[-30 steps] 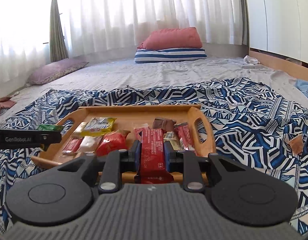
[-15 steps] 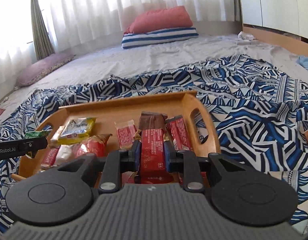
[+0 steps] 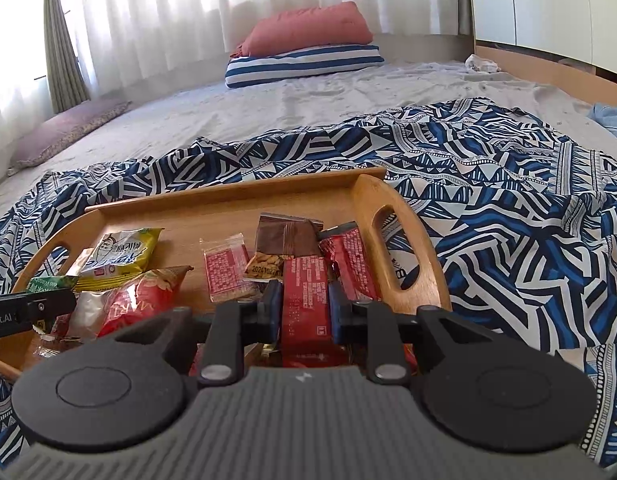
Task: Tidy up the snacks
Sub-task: 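Lift both held snacks and carry them over the wooden tray, then open the left tool on the green packet while the right tool releases the red bar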
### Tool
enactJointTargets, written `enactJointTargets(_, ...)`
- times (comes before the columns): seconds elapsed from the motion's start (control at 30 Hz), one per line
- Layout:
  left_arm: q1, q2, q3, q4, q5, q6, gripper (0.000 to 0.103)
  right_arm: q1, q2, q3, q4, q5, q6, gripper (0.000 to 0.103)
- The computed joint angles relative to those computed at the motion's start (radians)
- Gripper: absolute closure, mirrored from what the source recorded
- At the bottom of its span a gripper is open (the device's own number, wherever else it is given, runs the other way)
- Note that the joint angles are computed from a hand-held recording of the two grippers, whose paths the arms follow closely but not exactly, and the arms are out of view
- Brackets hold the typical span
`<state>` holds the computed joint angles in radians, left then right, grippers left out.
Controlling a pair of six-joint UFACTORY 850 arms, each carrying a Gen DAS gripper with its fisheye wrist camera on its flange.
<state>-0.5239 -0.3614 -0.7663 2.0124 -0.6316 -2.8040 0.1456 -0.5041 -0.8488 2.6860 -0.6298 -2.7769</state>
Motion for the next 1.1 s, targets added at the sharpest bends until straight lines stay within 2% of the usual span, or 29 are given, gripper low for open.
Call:
enactJointTargets(0.27,0.002,-0.012,-0.009,-0.005,-0.009,0.007,0.071,0.011,-0.013,-0.01,0.028,-0.006,-0.038,0.075)
enactJointTargets(0.47,0.001,-0.014,-0.013,-0.017,-0.009,0.01,0.071,0.005,-0.014,-0.014,-0.001,-0.002,0.0,0.074)
enactJointTargets(0.63,-0.004,-0.01,-0.008,-0.035,-0.024,0.012,0.07,0.0,-0.005,-0.006,-0.01,-0.008,0.01,0.064)
enactJointTargets(0.7,-0.008,-0.005,-0.004,-0.033,-0.027,0.012,0.064,-0.003,0.002,0.002,-0.016,-0.021,0.012,0.061)
enactJointTargets(0.8,-0.027,0.0,-0.001,-0.065,-0.065,0.037,0.043,-0.005,0.016,0.014,-0.02,-0.032,0.004,0.051)
enactJointTargets(0.87,-0.041,0.005,0.003,-0.082,-0.098,0.051,0.023,-0.01,0.027,0.024,-0.033,-0.043,0.008,0.051)
enactJointTargets(1.1,-0.06,0.043,0.023,-0.097,-0.104,0.053,0.015,-0.013,0.07,0.067,-0.029,-0.068,-0.035,0.039)
